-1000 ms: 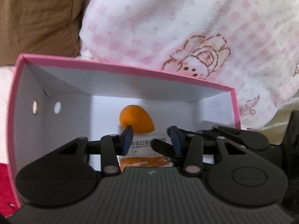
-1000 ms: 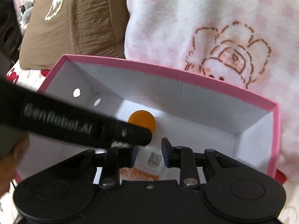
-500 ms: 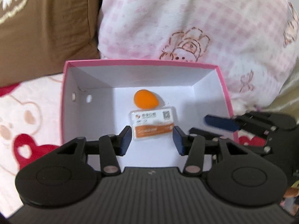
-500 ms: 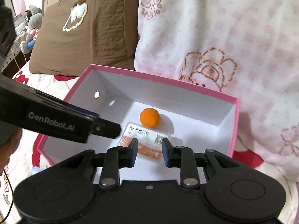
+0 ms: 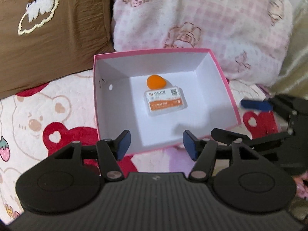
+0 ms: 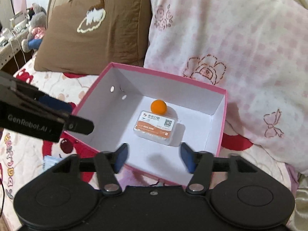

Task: Organize objects
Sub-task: 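Withdraw the left tool from the pink box toward the wet-wipes pack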

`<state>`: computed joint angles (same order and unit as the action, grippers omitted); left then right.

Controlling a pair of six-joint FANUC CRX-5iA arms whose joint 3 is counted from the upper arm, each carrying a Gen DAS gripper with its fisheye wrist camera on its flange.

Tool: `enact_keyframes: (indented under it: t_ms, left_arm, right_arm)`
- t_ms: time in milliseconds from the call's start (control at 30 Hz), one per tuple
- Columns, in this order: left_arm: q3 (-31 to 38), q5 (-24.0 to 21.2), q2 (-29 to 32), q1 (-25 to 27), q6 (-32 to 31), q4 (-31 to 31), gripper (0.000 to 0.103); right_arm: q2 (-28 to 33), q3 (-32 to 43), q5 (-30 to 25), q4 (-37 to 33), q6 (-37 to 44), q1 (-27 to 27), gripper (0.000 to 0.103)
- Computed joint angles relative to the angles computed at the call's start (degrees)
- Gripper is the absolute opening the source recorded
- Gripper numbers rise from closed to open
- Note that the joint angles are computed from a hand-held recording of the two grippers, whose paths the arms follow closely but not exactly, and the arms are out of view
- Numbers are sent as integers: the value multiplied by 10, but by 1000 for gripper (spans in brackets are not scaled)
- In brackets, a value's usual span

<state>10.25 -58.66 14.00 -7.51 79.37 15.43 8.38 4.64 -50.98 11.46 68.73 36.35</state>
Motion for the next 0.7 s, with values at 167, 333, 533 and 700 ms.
enact_keyframes:
  t_ms: [167,333,533,700]
  left_arm:
    - [-29,-7,-34,8,-12,-2,71]
    - [-53,-7,-61,17,-18,5,79]
    - [-87,6,-96,24,-38,16,90]
    - [-110,-3,-121,28,-56,34,95]
  right_arm:
    - [-16,-29,1,52,-83,17,96]
    - [-33,-32,-27,41,-91,28,96]
    - [-56,-42,-51,46,-85,55,96]
    - [-73,-40,-70,17,-81,68,98]
